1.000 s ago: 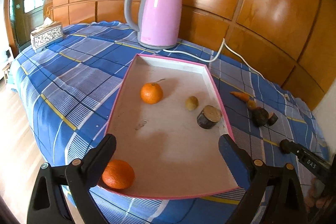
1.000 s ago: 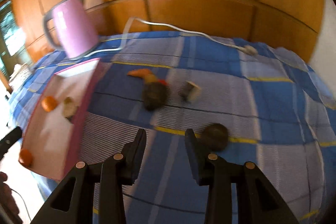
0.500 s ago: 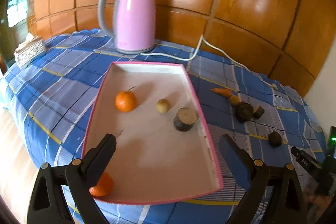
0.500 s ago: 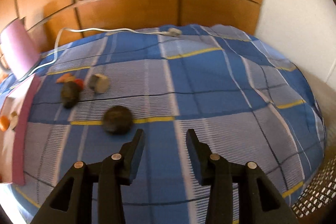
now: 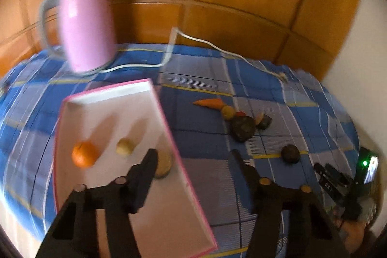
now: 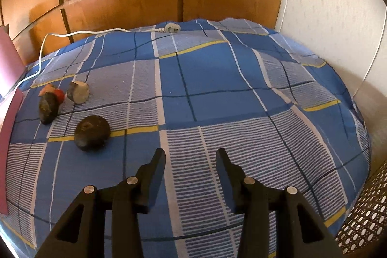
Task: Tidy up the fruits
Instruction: 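Withdraw the right gripper from the tray back over the bed, then reach the left gripper to the carrot and grasp it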
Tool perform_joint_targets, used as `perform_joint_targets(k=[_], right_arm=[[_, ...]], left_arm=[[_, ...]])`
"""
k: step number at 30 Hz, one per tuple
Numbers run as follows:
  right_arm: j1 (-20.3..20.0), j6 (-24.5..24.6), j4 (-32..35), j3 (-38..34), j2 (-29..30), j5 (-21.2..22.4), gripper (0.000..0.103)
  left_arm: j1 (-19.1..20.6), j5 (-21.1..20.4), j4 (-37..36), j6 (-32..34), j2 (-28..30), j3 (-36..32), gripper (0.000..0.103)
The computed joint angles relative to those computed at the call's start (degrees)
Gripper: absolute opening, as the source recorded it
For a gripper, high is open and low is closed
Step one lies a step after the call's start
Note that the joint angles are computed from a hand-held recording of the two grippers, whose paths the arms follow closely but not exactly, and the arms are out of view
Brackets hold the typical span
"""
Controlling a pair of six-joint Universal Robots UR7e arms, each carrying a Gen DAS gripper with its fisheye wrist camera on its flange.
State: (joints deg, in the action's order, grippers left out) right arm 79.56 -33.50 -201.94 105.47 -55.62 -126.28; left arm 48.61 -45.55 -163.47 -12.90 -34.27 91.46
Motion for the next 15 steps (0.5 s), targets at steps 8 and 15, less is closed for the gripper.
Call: perform_joint_targets(k=[8,15], right_arm=[[-0.9,1.2,1.1,0.2,-0.6,1.3,0.044],[-1.2,1.1,1.9,0.3,-1.1,2.4,0.044]], left_arm=[[2.8,-1.3,15.3,15.1,7.7,-17.0,0.055],[4.9,2.0,27.5,27.1,17.4,-33.5,0.055]])
